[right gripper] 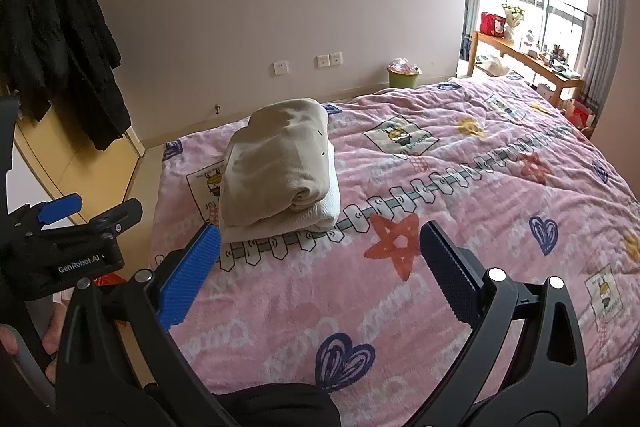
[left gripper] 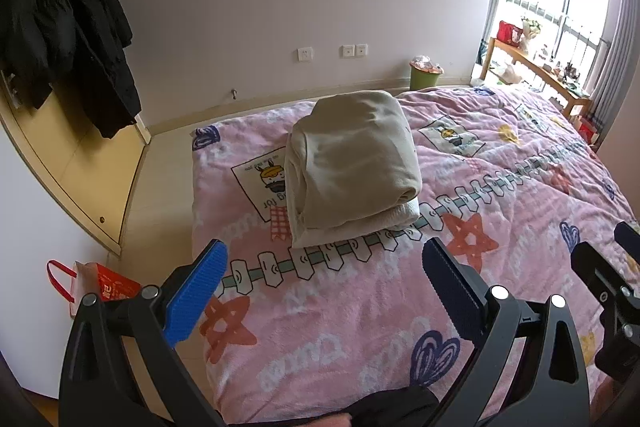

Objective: Fold large clothes

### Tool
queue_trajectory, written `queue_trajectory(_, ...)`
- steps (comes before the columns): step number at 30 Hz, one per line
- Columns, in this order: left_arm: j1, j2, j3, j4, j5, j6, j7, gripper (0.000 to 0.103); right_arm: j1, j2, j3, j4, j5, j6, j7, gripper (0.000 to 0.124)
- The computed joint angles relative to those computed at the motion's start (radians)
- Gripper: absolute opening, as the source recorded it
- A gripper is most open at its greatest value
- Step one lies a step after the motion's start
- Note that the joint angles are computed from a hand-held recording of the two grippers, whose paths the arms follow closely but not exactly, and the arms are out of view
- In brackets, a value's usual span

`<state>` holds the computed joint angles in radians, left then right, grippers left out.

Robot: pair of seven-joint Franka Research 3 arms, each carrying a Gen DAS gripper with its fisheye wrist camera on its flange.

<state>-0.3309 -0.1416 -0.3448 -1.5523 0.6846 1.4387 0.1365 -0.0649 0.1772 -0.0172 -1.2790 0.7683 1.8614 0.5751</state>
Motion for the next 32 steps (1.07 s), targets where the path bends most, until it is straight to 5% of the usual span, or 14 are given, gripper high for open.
queue_trajectory(32,-0.001,0.003,0.009,0.019,0.008,0.011,0.027,0.095,-0.014,0.017,0.004,0.032,0.012,-0.057,0.025,0.097)
